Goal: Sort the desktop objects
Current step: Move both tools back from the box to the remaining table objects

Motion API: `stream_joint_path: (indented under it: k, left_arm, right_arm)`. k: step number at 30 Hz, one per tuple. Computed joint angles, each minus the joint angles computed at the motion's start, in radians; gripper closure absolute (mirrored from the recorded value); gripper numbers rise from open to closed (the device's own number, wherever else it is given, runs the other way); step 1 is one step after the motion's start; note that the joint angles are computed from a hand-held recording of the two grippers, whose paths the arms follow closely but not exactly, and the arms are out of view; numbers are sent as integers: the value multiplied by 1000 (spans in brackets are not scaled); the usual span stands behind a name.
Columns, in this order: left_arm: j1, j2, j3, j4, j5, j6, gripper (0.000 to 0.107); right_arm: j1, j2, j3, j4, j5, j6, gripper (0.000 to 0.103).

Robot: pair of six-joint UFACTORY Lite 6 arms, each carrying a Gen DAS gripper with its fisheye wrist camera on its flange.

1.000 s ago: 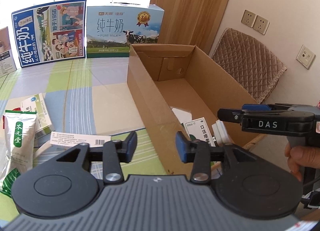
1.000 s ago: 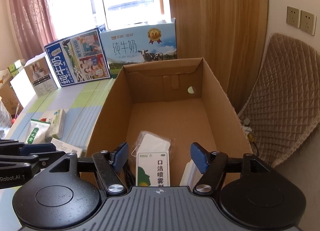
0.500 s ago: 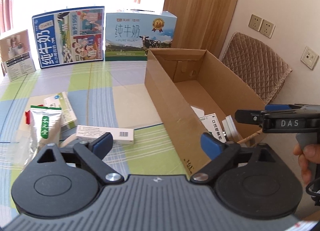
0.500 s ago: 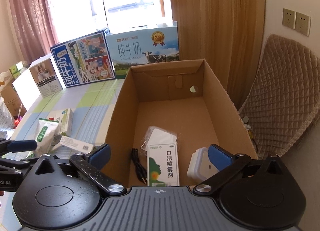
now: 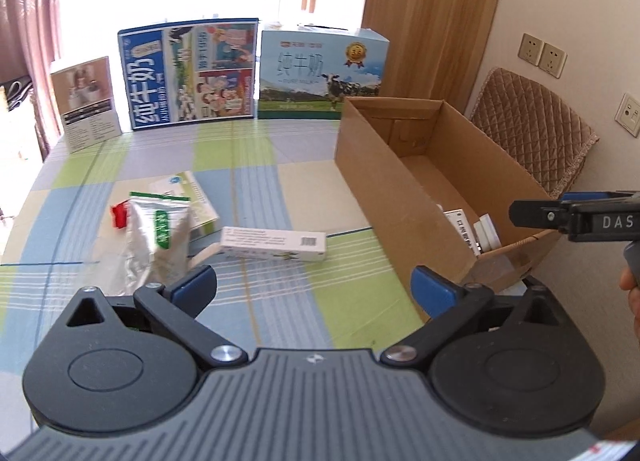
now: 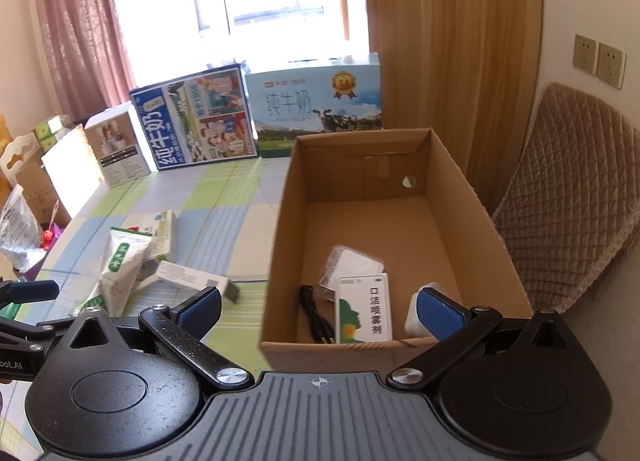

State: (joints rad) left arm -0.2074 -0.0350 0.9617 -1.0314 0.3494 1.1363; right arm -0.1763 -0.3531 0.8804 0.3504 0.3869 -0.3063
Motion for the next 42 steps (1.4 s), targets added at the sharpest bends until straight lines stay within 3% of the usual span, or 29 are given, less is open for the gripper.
stream_joint_path:
  k: [13,24,36,42]
  left_arm:
    - [346,-133,-95,-20,190,171,5]
    - [603,-106,-85,-38,299,333,5]
    - [621,63,-20,-103,287,458,5]
    - [579,201,54,-132,232,504,6]
  right_arm:
    - [288,-57,-4,-383,1,499,2]
    - [537,16,-5,-666,-43,851,2]
    - [575,154,5,-706,-132,886,2]
    - [533,271,29,-586,-197,736,2]
